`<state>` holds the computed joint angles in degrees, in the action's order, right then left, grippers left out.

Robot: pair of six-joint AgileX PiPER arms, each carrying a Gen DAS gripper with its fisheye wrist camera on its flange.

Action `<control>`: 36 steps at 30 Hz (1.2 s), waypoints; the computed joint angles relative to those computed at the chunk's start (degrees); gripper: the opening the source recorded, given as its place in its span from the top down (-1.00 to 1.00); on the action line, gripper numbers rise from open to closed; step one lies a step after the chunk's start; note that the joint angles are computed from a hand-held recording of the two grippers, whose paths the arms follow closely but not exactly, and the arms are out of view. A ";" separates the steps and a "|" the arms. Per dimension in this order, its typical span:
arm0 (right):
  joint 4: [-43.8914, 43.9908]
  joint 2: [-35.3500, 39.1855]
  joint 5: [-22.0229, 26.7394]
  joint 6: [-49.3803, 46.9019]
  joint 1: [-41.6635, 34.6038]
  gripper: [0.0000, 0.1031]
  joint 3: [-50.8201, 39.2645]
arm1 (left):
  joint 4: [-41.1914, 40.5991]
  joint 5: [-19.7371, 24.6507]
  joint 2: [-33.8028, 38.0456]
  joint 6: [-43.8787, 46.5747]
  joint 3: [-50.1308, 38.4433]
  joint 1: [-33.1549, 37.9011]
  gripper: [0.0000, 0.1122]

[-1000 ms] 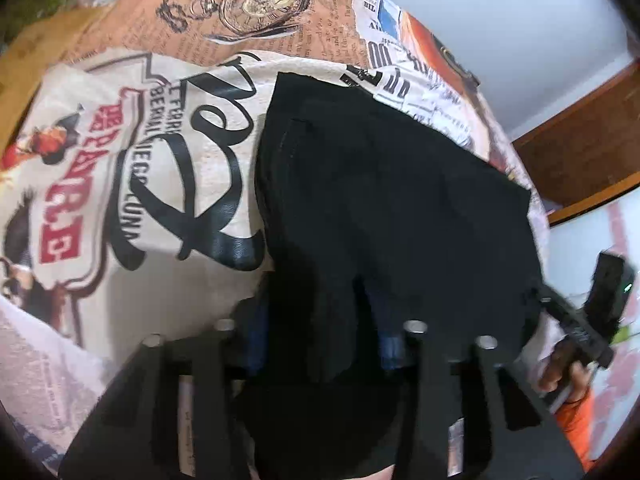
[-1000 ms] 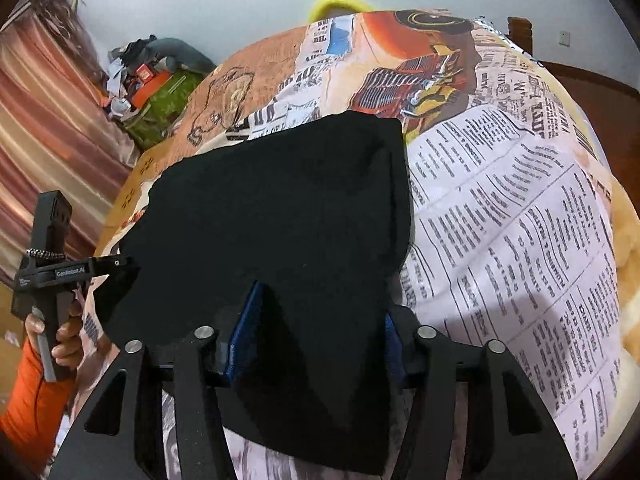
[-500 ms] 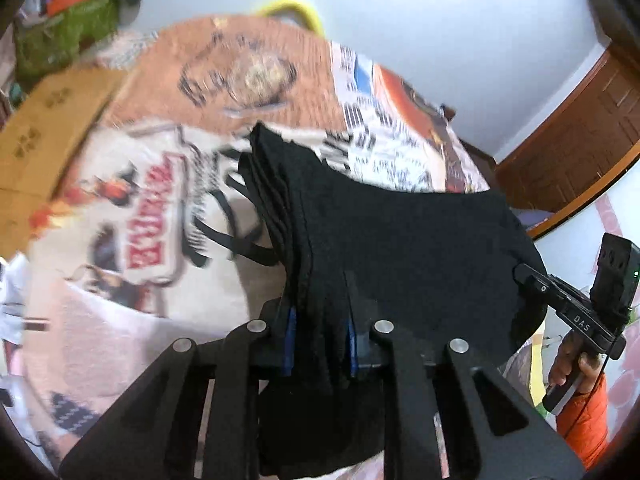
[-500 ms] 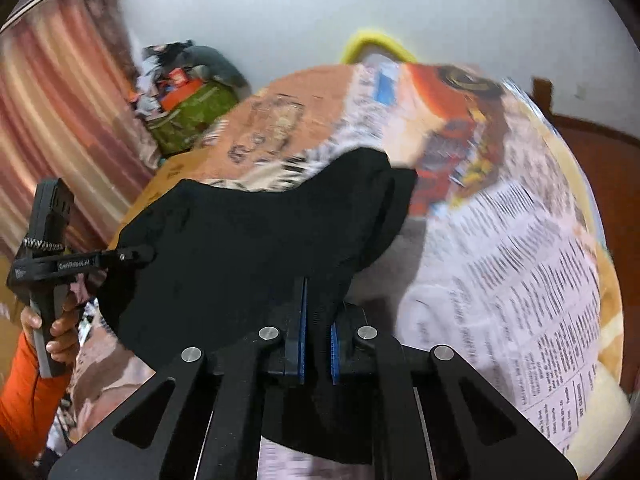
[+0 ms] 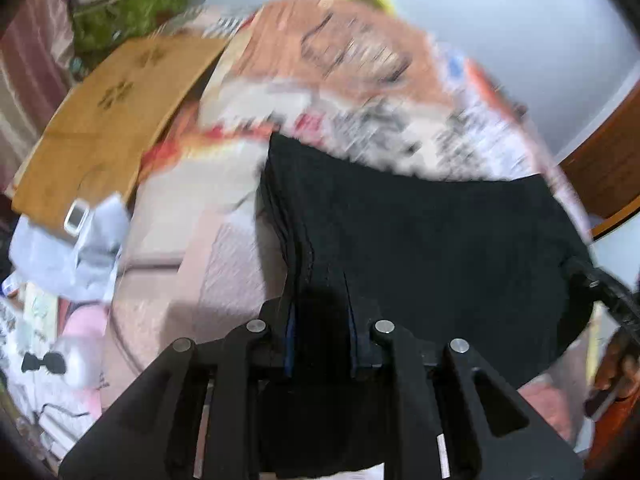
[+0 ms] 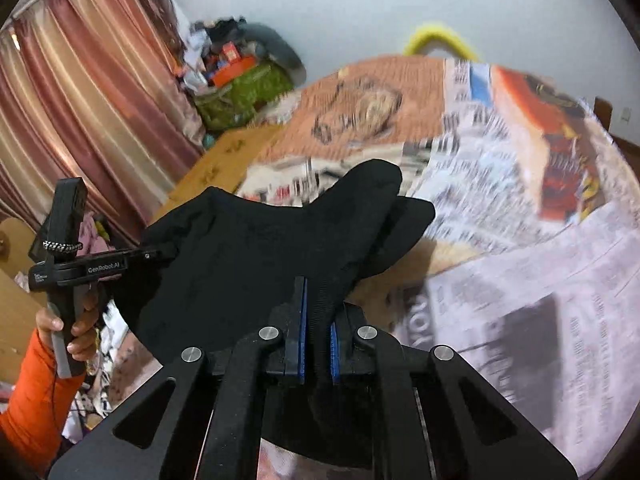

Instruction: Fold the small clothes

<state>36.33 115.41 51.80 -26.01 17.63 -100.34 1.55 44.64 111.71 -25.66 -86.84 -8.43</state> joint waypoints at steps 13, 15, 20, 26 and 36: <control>-17.83 -5.59 -4.22 8.58 2.46 0.16 4.38 | 14.68 -2.35 -7.33 -8.47 8.08 -1.87 0.06; -16.00 -5.50 -3.85 6.84 3.26 0.15 3.08 | 12.84 -4.14 -8.97 -6.89 8.43 -2.14 -0.01; -14.16 0.02 -1.29 6.81 7.50 0.13 -3.79 | 8.55 -4.57 -6.17 -1.57 5.51 -4.60 -0.12; -17.52 7.84 4.28 8.96 11.95 -0.14 -10.82 | 8.71 -0.88 3.29 -1.46 0.94 -6.26 -0.14; -18.05 1.71 -0.13 2.87 7.60 -0.15 1.97 | 14.04 -8.37 -2.72 -5.12 13.42 -6.17 -0.24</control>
<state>18.29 117.13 51.67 -23.14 25.23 -98.37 15.59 36.26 108.98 -30.77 -73.42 -14.60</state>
